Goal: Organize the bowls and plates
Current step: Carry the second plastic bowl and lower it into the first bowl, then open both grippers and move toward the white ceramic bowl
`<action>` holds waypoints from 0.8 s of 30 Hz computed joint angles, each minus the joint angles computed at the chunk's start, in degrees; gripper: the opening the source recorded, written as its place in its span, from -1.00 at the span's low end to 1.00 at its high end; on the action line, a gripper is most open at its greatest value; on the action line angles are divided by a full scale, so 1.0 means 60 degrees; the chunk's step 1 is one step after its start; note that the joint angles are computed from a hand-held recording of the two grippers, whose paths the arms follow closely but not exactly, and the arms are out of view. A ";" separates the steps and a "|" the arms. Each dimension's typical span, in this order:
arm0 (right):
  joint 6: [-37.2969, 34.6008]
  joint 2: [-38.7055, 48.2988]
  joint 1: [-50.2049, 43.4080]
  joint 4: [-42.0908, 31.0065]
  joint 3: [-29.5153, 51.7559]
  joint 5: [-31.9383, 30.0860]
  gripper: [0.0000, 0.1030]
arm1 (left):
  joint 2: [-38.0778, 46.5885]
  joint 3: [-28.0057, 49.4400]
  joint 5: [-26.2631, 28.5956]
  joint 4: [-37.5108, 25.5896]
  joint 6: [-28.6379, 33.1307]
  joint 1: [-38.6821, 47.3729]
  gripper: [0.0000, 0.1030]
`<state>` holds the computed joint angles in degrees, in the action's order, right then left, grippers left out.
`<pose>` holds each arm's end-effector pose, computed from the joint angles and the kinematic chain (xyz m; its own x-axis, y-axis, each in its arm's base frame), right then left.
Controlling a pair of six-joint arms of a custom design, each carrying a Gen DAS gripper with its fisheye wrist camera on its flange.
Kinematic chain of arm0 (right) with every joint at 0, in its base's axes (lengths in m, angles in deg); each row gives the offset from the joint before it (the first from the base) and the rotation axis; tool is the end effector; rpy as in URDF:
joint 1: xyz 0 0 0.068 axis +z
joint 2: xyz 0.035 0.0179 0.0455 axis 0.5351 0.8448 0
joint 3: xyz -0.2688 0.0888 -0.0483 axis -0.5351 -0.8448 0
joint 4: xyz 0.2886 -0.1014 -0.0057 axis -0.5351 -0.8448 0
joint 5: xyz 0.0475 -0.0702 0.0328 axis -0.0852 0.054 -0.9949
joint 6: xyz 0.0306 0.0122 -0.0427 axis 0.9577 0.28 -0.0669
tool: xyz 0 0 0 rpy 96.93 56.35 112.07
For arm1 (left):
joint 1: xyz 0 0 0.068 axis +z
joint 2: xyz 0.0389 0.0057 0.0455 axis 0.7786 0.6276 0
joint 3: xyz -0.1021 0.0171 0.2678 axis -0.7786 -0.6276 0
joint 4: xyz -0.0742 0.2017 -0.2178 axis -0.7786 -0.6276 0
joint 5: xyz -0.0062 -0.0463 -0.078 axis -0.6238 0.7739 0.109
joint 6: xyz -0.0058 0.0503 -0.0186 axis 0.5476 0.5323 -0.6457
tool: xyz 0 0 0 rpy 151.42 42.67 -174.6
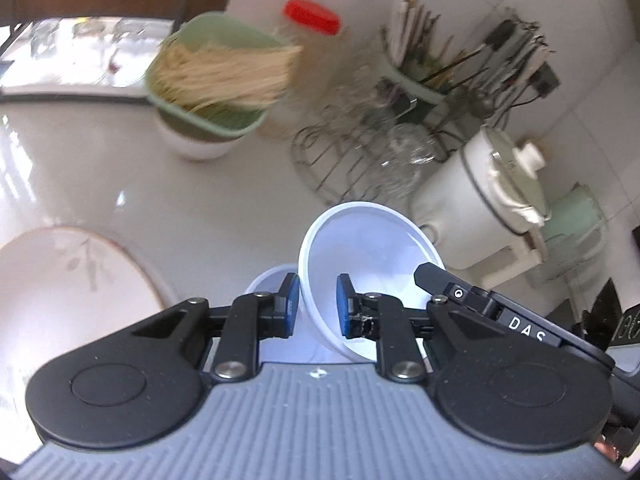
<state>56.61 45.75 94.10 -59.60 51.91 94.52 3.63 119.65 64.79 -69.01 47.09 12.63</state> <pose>0.0894 0.1122 0.2179 -0.4665 0.5947 -0.6547 0.3731 0.8035 0.4640 0.2410 -0.2037 0.2161 -0.8383 0.1716 -0.5175 0.4351 0.7826 -0.4453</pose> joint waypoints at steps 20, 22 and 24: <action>0.0201 0.1261 -0.0076 0.0401 -0.0024 -0.1151 -0.51 | 0.0614 -0.0225 -0.0220 -0.0392 0.0121 -0.0022 -0.43; 0.0303 0.1324 0.0053 0.0166 0.0116 -0.1023 -0.48 | 0.0578 -0.0231 -0.0159 -0.0414 0.0127 -0.0019 -0.18; 0.0511 0.1470 0.0284 -0.0238 0.0346 -0.0748 -0.43 | 0.0425 -0.0284 -0.0109 -0.0432 0.0177 -0.0012 -0.09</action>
